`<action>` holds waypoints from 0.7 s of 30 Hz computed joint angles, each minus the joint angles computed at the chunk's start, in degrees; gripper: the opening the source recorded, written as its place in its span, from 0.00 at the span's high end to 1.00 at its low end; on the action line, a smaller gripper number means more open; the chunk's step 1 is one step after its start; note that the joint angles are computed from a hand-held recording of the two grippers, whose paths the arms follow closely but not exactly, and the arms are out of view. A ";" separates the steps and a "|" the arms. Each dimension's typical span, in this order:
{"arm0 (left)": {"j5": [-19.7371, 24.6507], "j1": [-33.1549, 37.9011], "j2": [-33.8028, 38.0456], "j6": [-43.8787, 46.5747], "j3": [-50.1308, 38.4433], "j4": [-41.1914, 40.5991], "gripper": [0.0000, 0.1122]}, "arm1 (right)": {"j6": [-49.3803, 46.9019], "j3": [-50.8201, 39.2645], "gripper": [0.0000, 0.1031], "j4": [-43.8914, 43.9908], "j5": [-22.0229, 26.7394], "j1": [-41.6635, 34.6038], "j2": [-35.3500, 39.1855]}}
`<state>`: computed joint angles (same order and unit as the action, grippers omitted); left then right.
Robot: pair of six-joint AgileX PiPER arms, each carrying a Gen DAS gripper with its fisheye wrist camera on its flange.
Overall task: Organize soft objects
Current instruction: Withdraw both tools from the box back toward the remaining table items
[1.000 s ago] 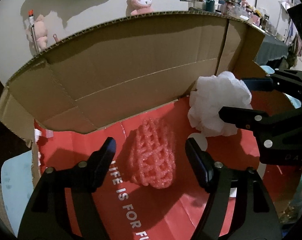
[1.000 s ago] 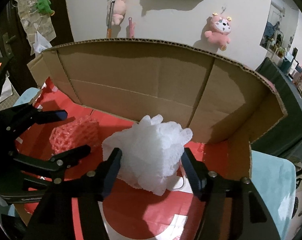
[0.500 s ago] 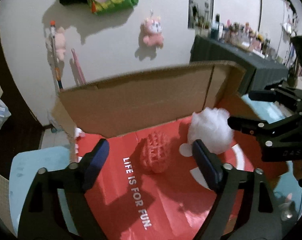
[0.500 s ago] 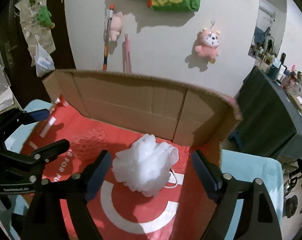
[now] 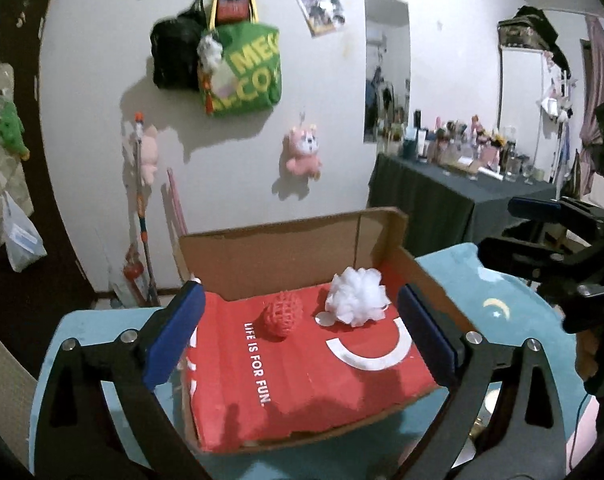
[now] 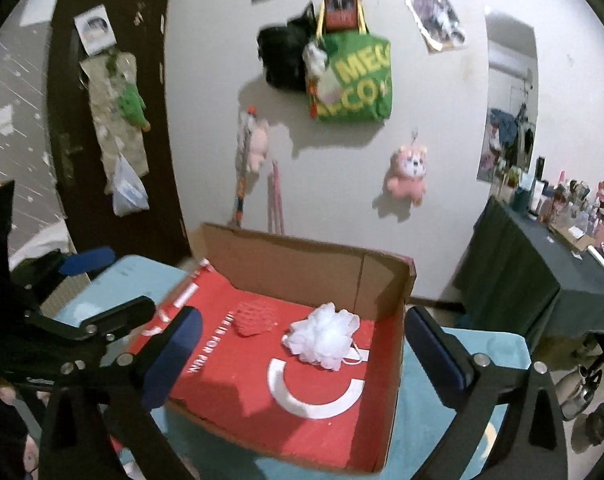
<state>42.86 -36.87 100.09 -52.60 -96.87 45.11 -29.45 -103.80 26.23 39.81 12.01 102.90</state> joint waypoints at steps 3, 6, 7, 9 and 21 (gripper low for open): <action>1.88 -4.88 -4.31 -8.71 5.73 8.78 0.12 | -5.11 10.94 0.00 5.04 -4.79 -0.33 -8.38; 4.48 -9.69 -7.87 -17.59 11.26 16.79 0.11 | -10.23 20.29 0.00 9.93 -8.42 -0.57 -15.95; 5.73 -11.49 -9.01 -20.84 13.26 19.39 0.11 | -11.61 22.75 0.00 11.44 -9.37 -0.72 -17.76; 8.04 -14.68 -10.87 -25.95 16.67 23.23 0.11 | -13.73 28.94 0.00 14.52 -12.22 -0.94 -22.58; 25.21 -33.44 -15.88 -48.81 32.29 35.77 0.11 | -31.61 58.02 0.00 31.96 -24.27 0.54 -45.74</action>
<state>68.07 -70.31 84.21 -101.41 -64.58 80.88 -61.06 -45.78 58.19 15.54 12.55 57.16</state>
